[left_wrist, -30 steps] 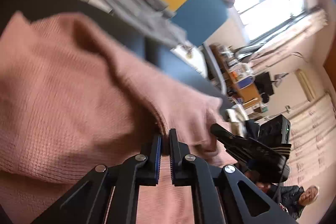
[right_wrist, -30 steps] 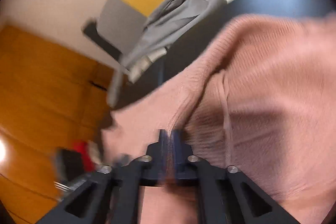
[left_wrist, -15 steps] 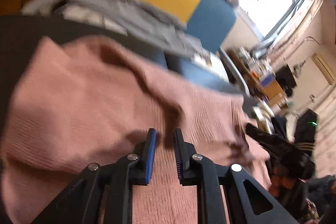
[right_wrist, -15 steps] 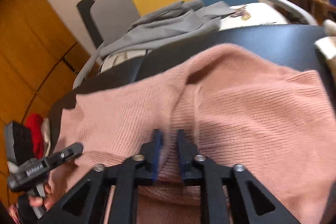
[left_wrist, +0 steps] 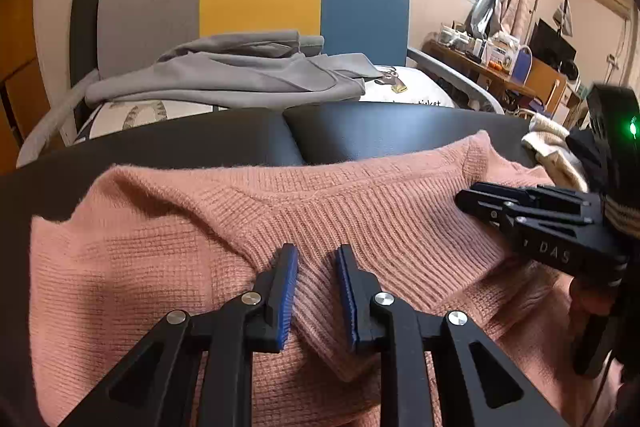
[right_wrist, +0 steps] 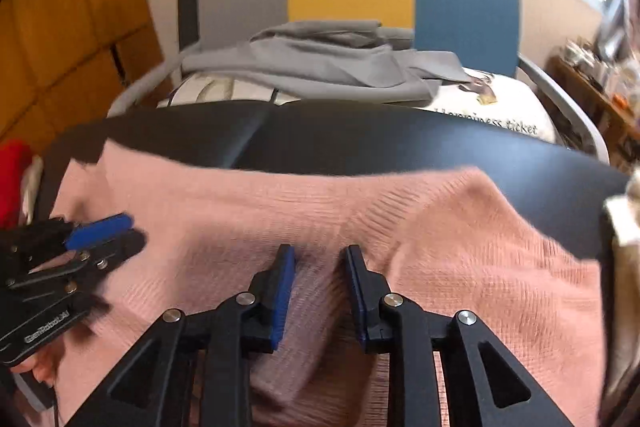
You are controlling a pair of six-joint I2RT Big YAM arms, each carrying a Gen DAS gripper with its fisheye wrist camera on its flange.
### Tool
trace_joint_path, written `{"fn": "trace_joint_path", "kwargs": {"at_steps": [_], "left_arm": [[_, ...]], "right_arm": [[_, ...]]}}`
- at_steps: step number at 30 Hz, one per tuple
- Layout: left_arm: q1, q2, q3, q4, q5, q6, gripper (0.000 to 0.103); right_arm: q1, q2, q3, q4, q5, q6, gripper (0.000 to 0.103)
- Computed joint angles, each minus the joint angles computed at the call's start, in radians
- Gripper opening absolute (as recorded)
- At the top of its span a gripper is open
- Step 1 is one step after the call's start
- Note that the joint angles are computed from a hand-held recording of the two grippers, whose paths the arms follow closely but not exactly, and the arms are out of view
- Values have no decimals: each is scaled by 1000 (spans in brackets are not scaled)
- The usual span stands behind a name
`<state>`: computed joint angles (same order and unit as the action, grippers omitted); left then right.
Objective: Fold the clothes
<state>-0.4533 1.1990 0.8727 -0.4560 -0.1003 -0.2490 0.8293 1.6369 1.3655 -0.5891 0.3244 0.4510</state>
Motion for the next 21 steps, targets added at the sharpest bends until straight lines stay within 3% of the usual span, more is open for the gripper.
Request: {"fn": "trace_joint_path", "kwargs": {"at_steps": [5,10,15,18,21], "left_arm": [[6,38,22,12,-4,27,22],[24,52,57,-5,62,36,23],[17,-104,-21,-68,107,-65,24],[-21,-227,-102,-129,85,-131,24],[-76,-317,-161,-226,-11,-144,24]], "right_arm": [[6,25,21,1,52,-25,25],[-33,18,33,3,-43,4,27],[32,-127,-91,68,-37,133,43],[105,-186,-135,-12,19,161,45],[168,-242,-185,-97,76,206,45]]}}
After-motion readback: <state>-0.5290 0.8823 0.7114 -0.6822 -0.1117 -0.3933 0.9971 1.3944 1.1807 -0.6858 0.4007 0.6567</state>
